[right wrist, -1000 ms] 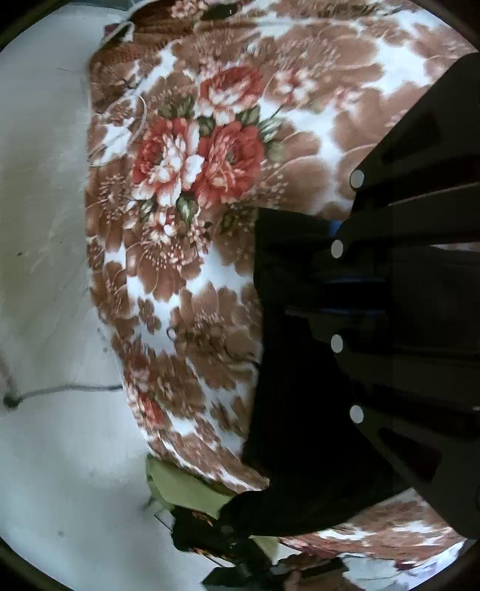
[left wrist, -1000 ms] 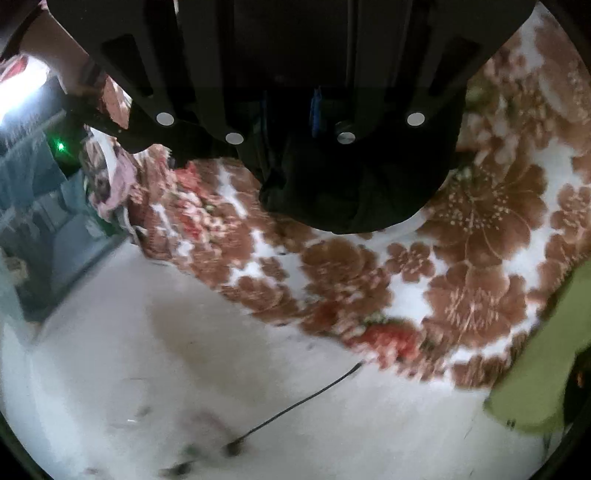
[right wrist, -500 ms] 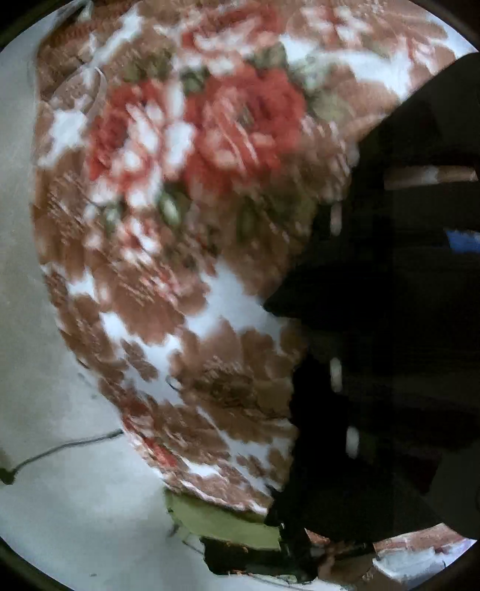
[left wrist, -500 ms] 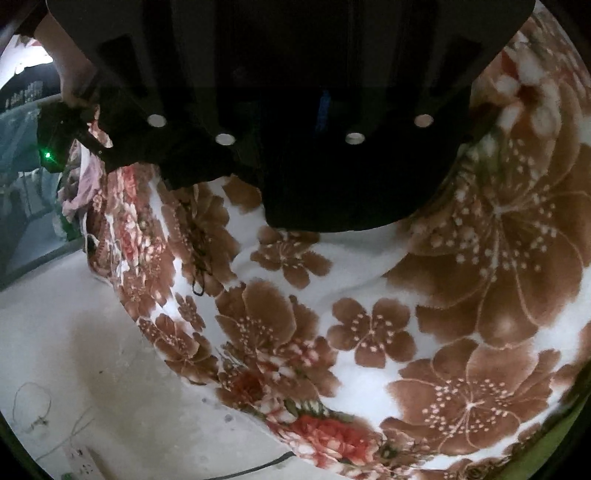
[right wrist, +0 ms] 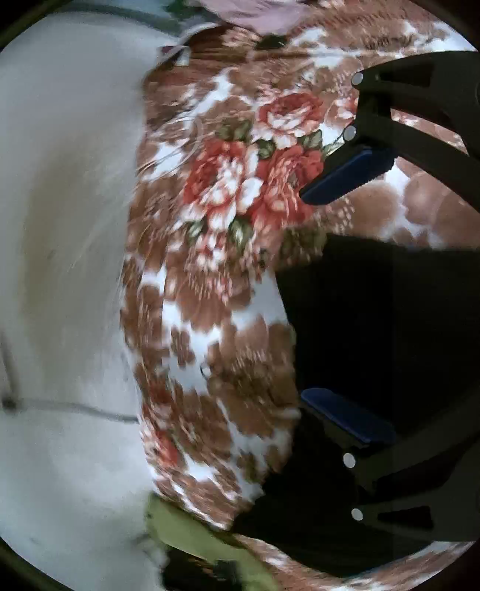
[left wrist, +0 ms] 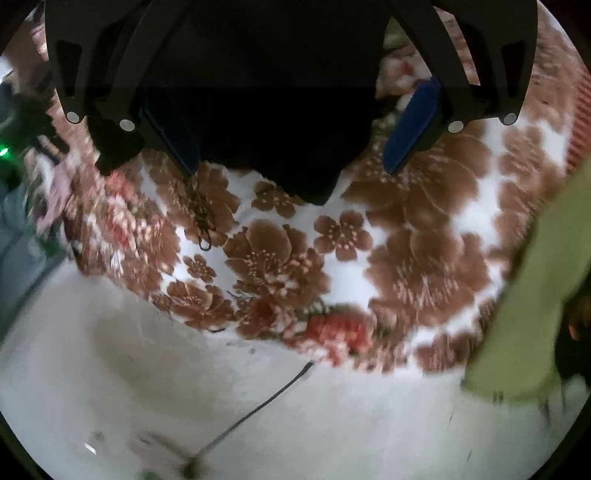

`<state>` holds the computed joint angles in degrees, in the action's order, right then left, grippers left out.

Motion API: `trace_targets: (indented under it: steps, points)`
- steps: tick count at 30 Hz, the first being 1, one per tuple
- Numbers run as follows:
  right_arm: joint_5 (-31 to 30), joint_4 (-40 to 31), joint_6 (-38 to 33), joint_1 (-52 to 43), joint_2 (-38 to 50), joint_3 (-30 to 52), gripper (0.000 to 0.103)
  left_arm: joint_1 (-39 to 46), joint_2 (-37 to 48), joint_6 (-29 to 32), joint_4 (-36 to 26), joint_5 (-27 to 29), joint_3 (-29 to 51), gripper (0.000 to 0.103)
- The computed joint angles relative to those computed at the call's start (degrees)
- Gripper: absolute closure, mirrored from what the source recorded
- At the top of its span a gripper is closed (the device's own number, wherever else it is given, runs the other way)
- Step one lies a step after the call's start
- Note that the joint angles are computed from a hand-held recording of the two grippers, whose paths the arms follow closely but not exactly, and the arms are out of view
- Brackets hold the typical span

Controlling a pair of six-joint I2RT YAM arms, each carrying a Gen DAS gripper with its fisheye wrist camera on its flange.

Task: Fold large clothes

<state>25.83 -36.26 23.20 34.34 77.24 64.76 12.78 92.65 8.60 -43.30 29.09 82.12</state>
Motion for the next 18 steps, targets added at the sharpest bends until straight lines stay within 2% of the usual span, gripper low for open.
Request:
trace_targets:
  steps: [2,5,8,11,14,16,18]
  points:
    - [4.44,-2.54,2.20,6.61,2.91,1.82,0.005,-3.26,-8.36,3.69,1.94,-7.29,-7.12,0.005]
    - [8.59,-5.49,6.89,14.07,9.41,4.82,0.005,-10.11,-17.64,3.62,2.72,-14.31,-17.64,0.005]
    - [10.26,-7.24,12.18,17.39,14.99,7.86,0.005,-17.92,-21.01,-1.26,3.13,-18.14,-26.07,0.005]
    - [10.79,-7.24,12.34,17.19,18.47,8.99,0.005,-24.72,-21.17,-1.43,8.97,-24.66,-32.33,0.005]
    - [10.04,-7.23,11.93,13.67,19.90,7.48,0.006,-25.27,-18.98,1.02,12.38,-25.97,-33.93,0.004]
    - [12.40,-6.63,9.25,12.25,19.99,5.62,0.006,-22.44,-16.41,3.16,12.46,-23.17,-33.18,0.004]
    - [13.24,-4.29,5.60,10.55,18.77,2.70,0.006,-22.21,-15.90,5.08,13.21,-23.25,-33.45,0.004]
